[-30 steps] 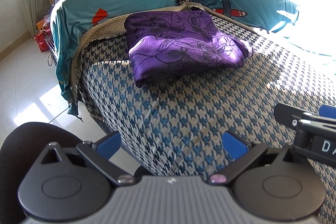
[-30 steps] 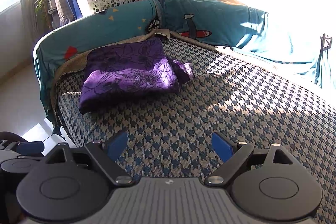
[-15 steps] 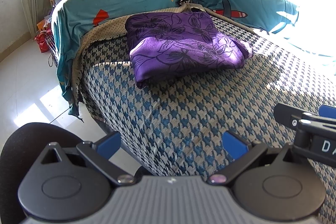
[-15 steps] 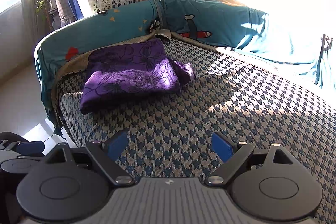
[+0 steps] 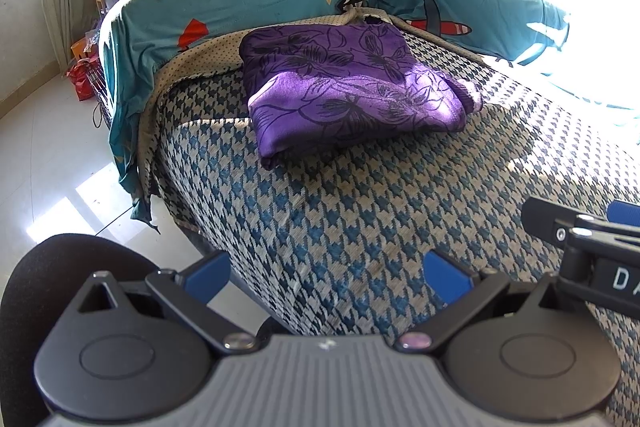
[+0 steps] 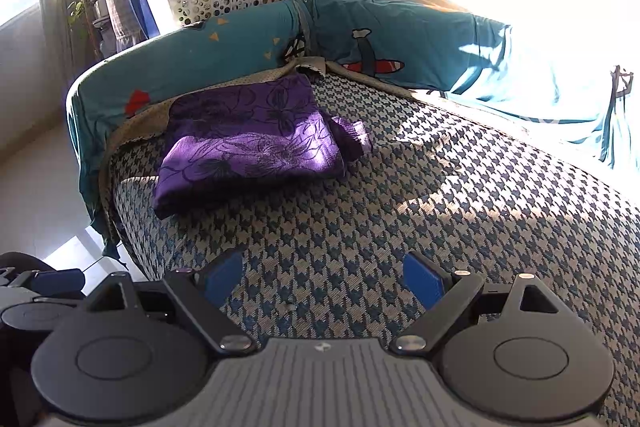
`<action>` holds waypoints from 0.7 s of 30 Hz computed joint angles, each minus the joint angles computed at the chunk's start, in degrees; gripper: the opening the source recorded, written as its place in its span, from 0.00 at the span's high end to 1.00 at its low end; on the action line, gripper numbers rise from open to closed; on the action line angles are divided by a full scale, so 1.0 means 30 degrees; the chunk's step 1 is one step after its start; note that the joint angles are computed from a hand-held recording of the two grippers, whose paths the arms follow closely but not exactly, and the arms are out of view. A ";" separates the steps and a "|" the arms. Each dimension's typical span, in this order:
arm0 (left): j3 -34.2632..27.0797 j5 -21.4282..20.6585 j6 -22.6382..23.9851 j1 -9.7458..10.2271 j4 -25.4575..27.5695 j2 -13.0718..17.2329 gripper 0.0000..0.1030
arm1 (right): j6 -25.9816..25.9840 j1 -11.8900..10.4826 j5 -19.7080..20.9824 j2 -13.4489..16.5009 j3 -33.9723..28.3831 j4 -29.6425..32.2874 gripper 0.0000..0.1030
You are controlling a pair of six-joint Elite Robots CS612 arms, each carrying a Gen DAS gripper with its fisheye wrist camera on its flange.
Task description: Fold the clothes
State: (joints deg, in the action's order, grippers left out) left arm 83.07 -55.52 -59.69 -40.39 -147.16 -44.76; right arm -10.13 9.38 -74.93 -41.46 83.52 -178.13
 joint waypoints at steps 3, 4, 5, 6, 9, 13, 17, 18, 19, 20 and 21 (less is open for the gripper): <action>0.0055 0.0043 0.0006 -0.0013 -0.0093 -0.0021 0.00 | 0.0009 0.0004 -0.0007 -0.0002 -0.0004 0.0006 0.15; 0.0072 0.0052 0.0010 -0.0017 -0.0140 -0.0027 0.00 | 0.0022 0.0003 0.0006 -0.0005 0.0004 -0.0011 0.15; 0.0084 0.0058 0.0010 -0.0020 -0.0168 -0.0032 0.00 | 0.0040 0.0004 0.0015 -0.0009 0.0008 -0.0018 0.15; 0.0084 0.0061 0.0004 -0.0020 -0.0160 -0.0036 0.00 | 0.0059 0.0005 0.0023 -0.0014 0.0009 -0.0022 0.15; 0.0113 0.0076 -0.0001 -0.0025 -0.0176 -0.0051 0.00 | 0.0055 0.0010 0.0017 -0.0017 0.0008 -0.0032 0.15; 0.0136 0.0056 -0.0017 -0.0022 -0.0201 -0.0073 0.00 | 0.0068 0.0017 0.0035 -0.0023 0.0030 -0.0053 0.15; 0.0143 0.0074 -0.0078 -0.0037 -0.0170 -0.0084 0.00 | 0.0060 0.0027 0.0026 -0.0045 0.0055 -0.0082 0.15; 0.0140 0.0091 -0.0083 -0.0042 -0.0152 -0.0085 0.00 | 0.0058 0.0029 0.0024 -0.0050 0.0059 -0.0085 0.15; 0.0136 0.0106 -0.0083 -0.0047 -0.0132 -0.0086 0.00 | 0.0059 0.0031 0.0019 -0.0051 0.0055 -0.0081 0.15; 0.0129 0.0116 -0.0072 -0.0049 -0.0109 -0.0086 0.00 | 0.0060 0.0034 0.0013 -0.0050 0.0047 -0.0075 0.15; 0.0121 0.0127 -0.0060 -0.0051 -0.0085 -0.0087 0.00 | 0.0059 0.0040 0.0002 -0.0051 0.0045 -0.0073 0.15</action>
State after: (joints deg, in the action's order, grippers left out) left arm 83.44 -55.14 -59.87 -40.55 -147.41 -45.02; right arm -9.95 9.50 -74.92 -41.61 83.65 -178.35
